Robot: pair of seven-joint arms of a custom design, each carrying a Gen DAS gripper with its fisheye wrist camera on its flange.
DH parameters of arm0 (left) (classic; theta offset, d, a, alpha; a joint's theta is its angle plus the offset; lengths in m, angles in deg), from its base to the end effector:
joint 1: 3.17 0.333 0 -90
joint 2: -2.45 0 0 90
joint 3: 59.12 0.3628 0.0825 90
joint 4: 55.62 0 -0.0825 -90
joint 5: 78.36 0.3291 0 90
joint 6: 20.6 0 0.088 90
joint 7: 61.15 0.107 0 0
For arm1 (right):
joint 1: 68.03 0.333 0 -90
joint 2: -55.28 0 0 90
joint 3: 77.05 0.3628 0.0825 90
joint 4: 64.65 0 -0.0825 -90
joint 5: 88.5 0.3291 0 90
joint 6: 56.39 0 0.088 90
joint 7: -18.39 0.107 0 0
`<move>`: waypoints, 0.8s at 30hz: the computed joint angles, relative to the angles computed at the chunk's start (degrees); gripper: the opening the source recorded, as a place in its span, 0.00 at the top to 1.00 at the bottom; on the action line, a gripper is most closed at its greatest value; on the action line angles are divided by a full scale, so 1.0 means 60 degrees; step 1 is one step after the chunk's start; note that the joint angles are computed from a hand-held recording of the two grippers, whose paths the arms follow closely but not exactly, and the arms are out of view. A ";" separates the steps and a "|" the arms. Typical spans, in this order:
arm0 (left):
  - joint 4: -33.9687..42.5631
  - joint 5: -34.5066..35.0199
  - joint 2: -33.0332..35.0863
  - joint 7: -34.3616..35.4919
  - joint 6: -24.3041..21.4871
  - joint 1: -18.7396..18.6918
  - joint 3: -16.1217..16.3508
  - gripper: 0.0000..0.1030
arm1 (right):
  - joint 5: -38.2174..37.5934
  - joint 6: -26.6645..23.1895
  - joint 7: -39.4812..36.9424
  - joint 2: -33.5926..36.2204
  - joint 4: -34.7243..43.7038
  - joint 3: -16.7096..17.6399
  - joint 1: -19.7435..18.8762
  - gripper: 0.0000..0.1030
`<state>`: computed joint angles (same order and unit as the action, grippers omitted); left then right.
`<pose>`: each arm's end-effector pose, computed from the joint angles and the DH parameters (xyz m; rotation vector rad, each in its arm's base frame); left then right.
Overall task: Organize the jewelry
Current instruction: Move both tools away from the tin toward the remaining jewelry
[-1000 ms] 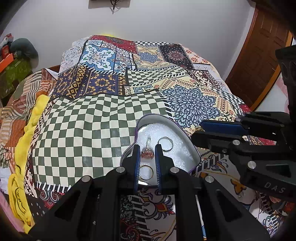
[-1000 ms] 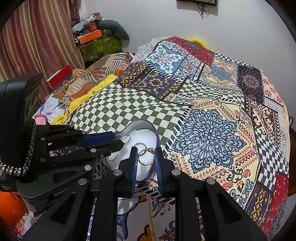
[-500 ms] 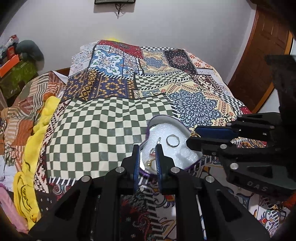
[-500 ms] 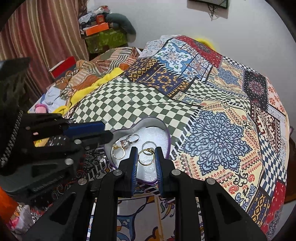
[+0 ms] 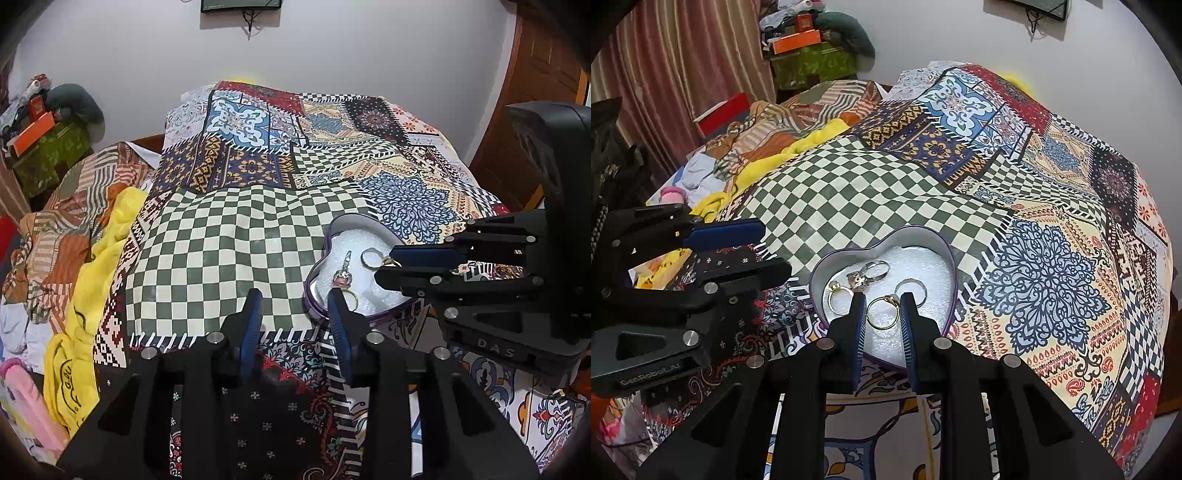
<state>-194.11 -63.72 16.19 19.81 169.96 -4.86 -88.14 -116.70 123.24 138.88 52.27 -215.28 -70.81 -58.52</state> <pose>0.4436 -0.2784 0.4001 -1.2883 2.4199 -0.9545 0.4043 0.1573 0.4159 -2.0867 1.6451 -0.4576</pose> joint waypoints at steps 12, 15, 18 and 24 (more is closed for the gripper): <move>-0.0260 0.0121 -0.0376 -0.0236 -0.0083 0.0729 -0.0747 0.63 | -0.1272 -0.0694 0.1190 -0.0358 0.0158 0.0085 -0.0087 0.77; -0.0320 0.0295 -0.0527 -0.0390 -0.0118 0.1091 -0.1124 0.62 | -0.1185 -0.0720 0.1185 -0.0721 -0.0011 0.0160 -0.0182 0.77; -0.0371 0.0503 -0.0667 -0.0593 -0.0177 0.1614 -0.1691 0.62 | -0.1052 -0.0702 0.1141 -0.1119 -0.0218 0.0330 -0.0388 0.77; -0.0498 0.1054 -0.0984 -0.1099 -0.0244 0.2956 -0.3209 0.62 | -0.0863 -0.0667 0.1185 -0.2506 -0.0893 0.0911 -0.1189 0.77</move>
<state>-197.09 -57.40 10.28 13.21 168.50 12.87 -107.39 -121.88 119.23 146.00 37.23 -220.63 -65.34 -65.65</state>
